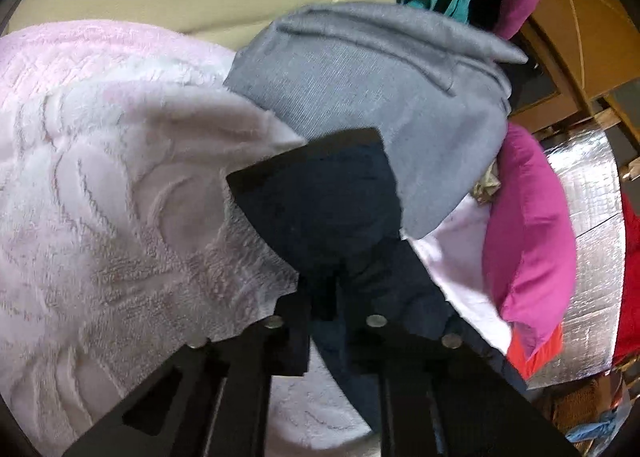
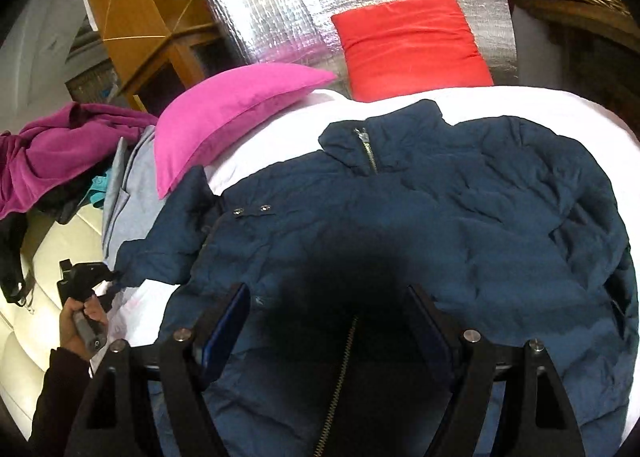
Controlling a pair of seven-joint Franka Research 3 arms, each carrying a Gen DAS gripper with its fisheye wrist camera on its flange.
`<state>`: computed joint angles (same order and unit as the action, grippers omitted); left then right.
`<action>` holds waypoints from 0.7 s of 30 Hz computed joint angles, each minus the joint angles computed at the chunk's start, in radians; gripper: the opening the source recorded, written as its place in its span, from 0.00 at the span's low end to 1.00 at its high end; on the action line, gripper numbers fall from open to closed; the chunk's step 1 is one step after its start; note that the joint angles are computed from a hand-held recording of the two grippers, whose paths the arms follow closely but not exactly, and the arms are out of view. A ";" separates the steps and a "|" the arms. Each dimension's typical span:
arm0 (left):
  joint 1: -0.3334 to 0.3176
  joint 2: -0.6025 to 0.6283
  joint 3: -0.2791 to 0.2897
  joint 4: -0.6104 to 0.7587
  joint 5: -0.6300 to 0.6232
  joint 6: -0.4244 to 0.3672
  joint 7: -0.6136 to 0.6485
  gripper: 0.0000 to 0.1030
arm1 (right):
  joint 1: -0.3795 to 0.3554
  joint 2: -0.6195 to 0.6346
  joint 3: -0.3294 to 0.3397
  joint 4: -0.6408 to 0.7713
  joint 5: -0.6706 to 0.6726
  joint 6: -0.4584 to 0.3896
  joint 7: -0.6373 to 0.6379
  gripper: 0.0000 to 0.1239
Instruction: Fold large clothes
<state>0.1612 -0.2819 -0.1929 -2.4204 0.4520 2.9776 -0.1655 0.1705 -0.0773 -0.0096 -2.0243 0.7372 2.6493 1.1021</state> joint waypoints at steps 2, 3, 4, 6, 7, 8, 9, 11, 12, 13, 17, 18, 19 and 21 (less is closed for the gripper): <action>0.037 -0.012 -0.042 0.031 0.068 -0.025 -0.023 0.06 | -0.003 -0.006 -0.005 -0.009 0.016 0.003 0.011 0.66; 0.048 -0.019 -0.064 0.062 0.113 -0.057 -0.024 0.06 | -0.004 -0.010 -0.008 -0.017 0.034 0.010 0.011 0.66; 0.036 -0.024 -0.066 0.090 0.134 -0.087 -0.004 0.05 | -0.006 -0.016 -0.010 -0.026 0.048 0.018 0.011 0.66; 0.010 -0.030 -0.071 0.143 0.167 -0.129 0.024 0.05 | -0.009 -0.028 -0.013 -0.044 0.057 0.039 0.023 0.66; -0.011 -0.031 -0.075 0.176 0.181 -0.156 0.052 0.05 | -0.011 -0.038 -0.019 -0.056 0.073 0.042 0.021 0.66; -0.033 -0.030 -0.077 0.211 0.191 -0.182 0.085 0.05 | -0.013 -0.050 -0.026 -0.068 0.087 0.041 0.018 0.66; -0.052 -0.025 -0.088 0.253 0.211 -0.209 0.112 0.05 | -0.016 -0.063 -0.031 -0.082 0.097 0.046 0.018 0.66; -0.089 -0.008 -0.119 0.336 0.269 -0.236 0.147 0.05 | -0.023 -0.095 -0.045 -0.116 0.114 0.059 0.017 0.66; -0.108 0.009 -0.130 0.375 0.291 -0.247 0.160 0.05 | -0.027 -0.109 -0.052 -0.128 0.117 0.062 0.017 0.66; -0.127 0.021 -0.141 0.406 0.315 -0.255 0.164 0.05 | -0.033 -0.127 -0.061 -0.145 0.121 0.067 0.017 0.66; -0.235 0.115 -0.164 0.538 0.339 -0.267 0.235 0.05 | -0.054 -0.177 -0.097 -0.189 0.125 0.066 0.021 0.66; -0.263 0.146 -0.173 0.567 0.348 -0.259 0.242 0.05 | -0.060 -0.188 -0.105 -0.198 0.126 0.066 0.022 0.66; -0.289 0.175 -0.175 0.591 0.346 -0.255 0.257 0.05 | -0.066 -0.197 -0.114 -0.206 0.129 0.066 0.020 0.66; -0.347 0.260 -0.177 0.663 0.300 -0.248 0.340 0.05 | -0.079 -0.215 -0.132 -0.218 0.127 0.055 0.016 0.66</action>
<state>-0.1858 -0.0221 -0.3694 -1.7572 0.7516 2.7297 0.1744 0.0916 -0.2925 -0.1418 -2.2418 0.8644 2.7038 1.1178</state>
